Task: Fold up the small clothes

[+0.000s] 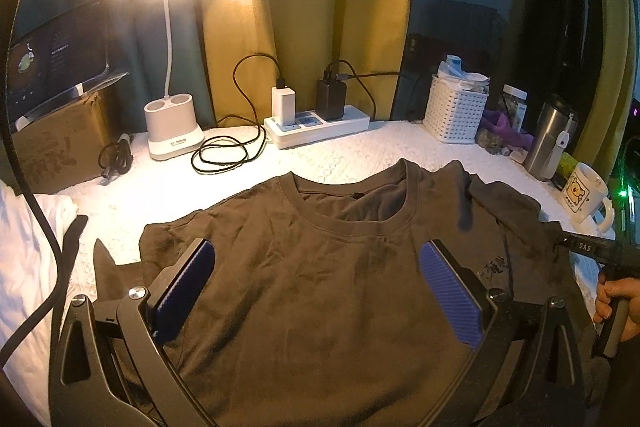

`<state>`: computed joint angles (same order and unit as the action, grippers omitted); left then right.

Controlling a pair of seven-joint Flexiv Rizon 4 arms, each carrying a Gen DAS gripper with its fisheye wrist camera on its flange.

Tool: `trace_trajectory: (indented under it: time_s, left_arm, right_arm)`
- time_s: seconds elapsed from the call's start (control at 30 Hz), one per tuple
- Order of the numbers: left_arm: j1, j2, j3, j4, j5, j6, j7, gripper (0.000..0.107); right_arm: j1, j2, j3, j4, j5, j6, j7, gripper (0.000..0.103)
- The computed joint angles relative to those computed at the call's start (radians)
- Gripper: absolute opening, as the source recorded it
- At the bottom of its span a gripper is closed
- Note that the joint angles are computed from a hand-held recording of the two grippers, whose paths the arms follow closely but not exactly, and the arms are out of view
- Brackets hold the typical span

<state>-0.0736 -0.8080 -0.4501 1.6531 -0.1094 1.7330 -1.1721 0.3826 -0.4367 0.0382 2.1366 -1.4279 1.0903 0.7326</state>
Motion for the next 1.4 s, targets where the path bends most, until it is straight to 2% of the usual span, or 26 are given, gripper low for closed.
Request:
trace_trajectory:
  time_s: [0.13,0.3,0.47,0.6,0.67,0.73,0.8,0.87,0.97,1.03,1.07,1.13,1.17,1.2,1.33,1.4]
  left_arm:
    - [0.027,0.006,-0.026,0.022,0.011,0.019,-0.004,0.101]
    - [0.079,0.011,-0.078,0.060,0.045,0.044,-0.009,0.101]
    - [0.139,0.017,-0.128,0.105,0.089,0.069,-0.022,0.101]
    - [0.189,0.019,-0.163,0.135,0.120,0.085,-0.040,0.102]
    - [0.212,0.018,-0.177,0.147,0.134,0.092,-0.051,0.101]
    - [0.235,0.017,-0.191,0.160,0.147,0.098,-0.062,0.102]
    - [0.253,0.014,-0.199,0.169,0.159,0.103,-0.073,0.102]
    - [0.264,0.012,-0.200,0.173,0.164,0.102,-0.085,0.101]
    - [0.281,0.007,-0.209,0.177,0.169,0.089,-0.094,0.101]
    - [0.286,0.006,-0.210,0.175,0.172,0.090,-0.095,0.101]
    - [0.287,0.005,-0.209,0.173,0.172,0.090,-0.095,0.101]
    - [0.284,0.003,-0.204,0.165,0.169,0.088,-0.097,0.101]
    - [0.284,0.001,-0.204,0.161,0.167,0.086,-0.098,0.101]
    - [0.281,0.000,-0.200,0.156,0.163,0.084,-0.100,0.102]
    - [0.261,-0.001,-0.173,0.132,0.145,0.075,-0.103,0.101]
    - [0.254,-0.002,-0.163,0.122,0.137,0.073,-0.103,0.101]
  right_arm:
    - [0.010,0.059,0.015,0.047,0.006,-0.068,0.041,0.007]
    - [0.053,0.116,0.059,0.069,0.060,-0.207,0.025,0.007]
    - [0.106,0.112,0.086,0.032,0.076,-0.311,-0.042,0.007]
    - [0.141,0.052,0.085,-0.042,0.068,-0.309,-0.144,0.007]
    - [0.145,0.014,0.079,-0.081,0.067,-0.253,-0.203,0.007]
    - [0.155,-0.042,0.082,-0.138,0.133,-0.197,-0.317,0.007]
    - [0.169,-0.085,0.075,-0.178,0.181,-0.141,-0.381,0.007]
    - [0.186,-0.112,0.062,-0.200,0.210,-0.102,-0.411,0.007]
    - [0.223,-0.135,0.049,-0.227,0.287,-0.112,-0.476,0.008]
    - [0.245,-0.122,0.026,-0.214,0.297,-0.098,-0.452,0.009]
    - [0.252,-0.118,0.016,-0.211,0.302,-0.090,-0.436,0.013]
    - [0.262,-0.093,0.003,-0.190,0.303,-0.090,-0.399,0.052]
    - [0.267,-0.085,-0.003,-0.184,0.296,-0.094,-0.379,0.093]
    - [0.273,-0.065,-0.015,-0.167,0.264,-0.095,-0.340,0.100]
    - [0.237,-0.003,-0.026,-0.111,0.145,-0.070,-0.194,0.100]
    - [0.180,0.022,-0.037,-0.073,0.043,-0.001,-0.055,0.100]
